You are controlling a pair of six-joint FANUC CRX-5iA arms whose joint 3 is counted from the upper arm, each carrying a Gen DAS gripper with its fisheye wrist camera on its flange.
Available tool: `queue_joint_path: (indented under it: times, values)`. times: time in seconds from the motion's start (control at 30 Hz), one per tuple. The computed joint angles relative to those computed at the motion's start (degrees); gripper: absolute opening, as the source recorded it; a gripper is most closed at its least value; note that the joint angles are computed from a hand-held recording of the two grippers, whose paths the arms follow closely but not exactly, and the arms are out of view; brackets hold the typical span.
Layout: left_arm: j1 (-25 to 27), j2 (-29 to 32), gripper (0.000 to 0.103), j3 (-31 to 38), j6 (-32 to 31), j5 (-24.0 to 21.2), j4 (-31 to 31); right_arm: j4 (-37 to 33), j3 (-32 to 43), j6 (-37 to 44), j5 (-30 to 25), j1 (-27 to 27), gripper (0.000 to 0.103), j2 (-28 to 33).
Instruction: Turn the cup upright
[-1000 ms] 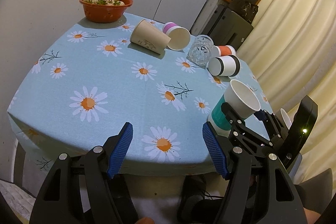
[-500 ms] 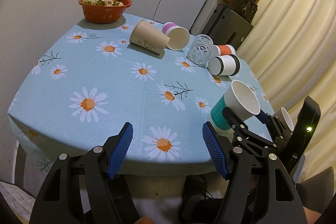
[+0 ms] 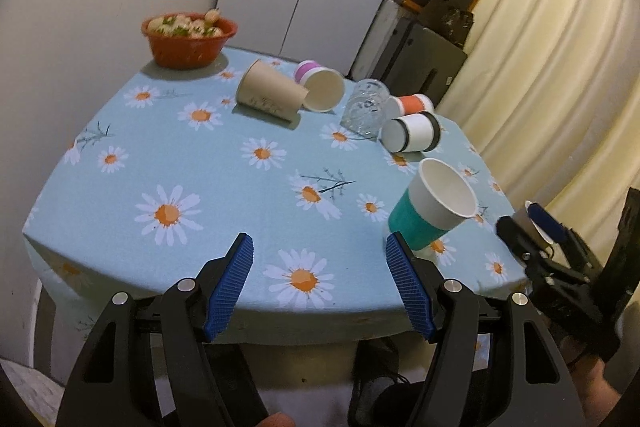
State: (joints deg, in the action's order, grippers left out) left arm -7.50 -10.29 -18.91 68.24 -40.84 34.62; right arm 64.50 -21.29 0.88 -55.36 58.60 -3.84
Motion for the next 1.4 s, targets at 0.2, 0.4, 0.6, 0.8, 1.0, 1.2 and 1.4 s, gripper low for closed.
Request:
queue_joint_path:
  times: [0.2,0.4,0.6,0.8,1.0,1.2,1.4]
  values:
    - [-0.2,-2.0,0.081,-1.5,-2.5,0.8,1.8,0.2,-1.8,2.4,-3.7,3.1,0.094,-3.9]
    - [-0.3,-5.4,0.084,-3.5,-7.2,1.9,3.7,0.0,-3.4,2.0,-6.1,5.4,0.095,-6.6]
    - [-1.1,-7.5,0.088,-4.4,-9.8,2.4,2.3,-0.4,-4.5,1.2,-8.4,7.1,0.095,-8.8]
    - [-1.9,-9.1,0.094,-6.1,-13.4,2.9,3.6,0.9,-5.8,0.8,-9.9,8.4,0.096,-10.4]
    - [-2.7,-10.2,0.095,-8.1,-15.7,5.0,5.3,0.3,-6.3,0.1,-9.1,8.2,0.097,-10.8]
    - [-4.0,-10.9,0.096,-9.0,-17.8,6.3,4.9,-0.2,-6.7,-0.3,-8.5,8.2,0.097,-10.8]
    - [-3.9,-11.1,0.096,-9.9,-18.6,7.2,6.7,-0.2,-6.6,0.4,-7.9,8.3,0.097,-10.1]
